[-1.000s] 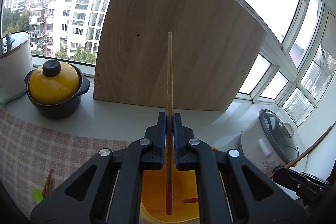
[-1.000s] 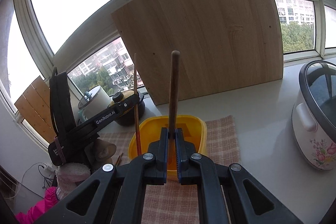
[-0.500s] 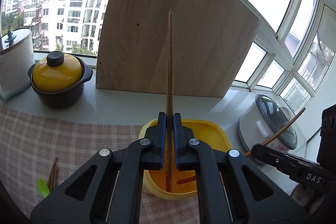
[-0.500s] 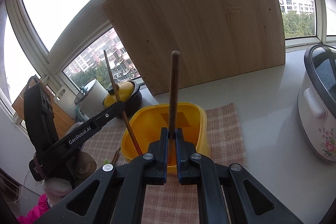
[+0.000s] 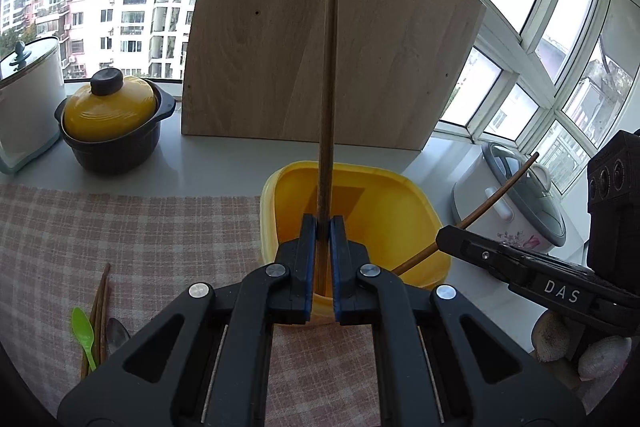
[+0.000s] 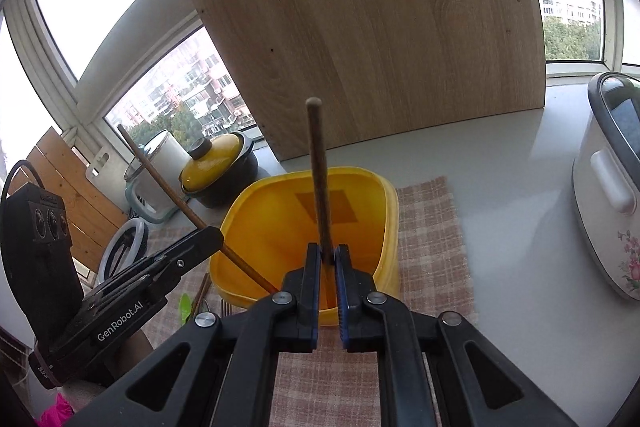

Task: Organize utensils
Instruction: 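Lower the chopstick into the yellow container and open the left tool, then move the left tool back over the utensil pile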

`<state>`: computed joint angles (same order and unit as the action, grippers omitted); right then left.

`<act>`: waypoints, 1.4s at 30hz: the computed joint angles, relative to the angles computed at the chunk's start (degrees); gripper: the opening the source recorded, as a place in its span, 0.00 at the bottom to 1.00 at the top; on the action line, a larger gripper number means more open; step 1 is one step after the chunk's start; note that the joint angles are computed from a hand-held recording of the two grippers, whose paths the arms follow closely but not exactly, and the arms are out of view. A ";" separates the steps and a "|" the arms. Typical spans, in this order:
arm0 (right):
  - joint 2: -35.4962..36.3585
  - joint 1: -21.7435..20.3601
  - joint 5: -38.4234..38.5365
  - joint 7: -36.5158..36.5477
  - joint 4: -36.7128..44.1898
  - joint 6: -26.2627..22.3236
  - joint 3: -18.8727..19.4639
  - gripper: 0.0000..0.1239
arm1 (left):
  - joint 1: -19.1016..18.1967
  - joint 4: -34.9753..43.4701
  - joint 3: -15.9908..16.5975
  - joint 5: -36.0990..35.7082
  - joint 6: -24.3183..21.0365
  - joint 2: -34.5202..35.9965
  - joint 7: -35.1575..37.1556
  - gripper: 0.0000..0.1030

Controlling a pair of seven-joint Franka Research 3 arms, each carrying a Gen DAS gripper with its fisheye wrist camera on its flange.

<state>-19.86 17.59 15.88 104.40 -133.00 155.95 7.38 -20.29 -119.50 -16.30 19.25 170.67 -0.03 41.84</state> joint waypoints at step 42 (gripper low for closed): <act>-5.63 6.21 -4.73 6.56 -5.53 3.05 4.96 0.52 | 0.73 -33.81 9.93 -13.42 -4.79 -32.95 12.85 0.34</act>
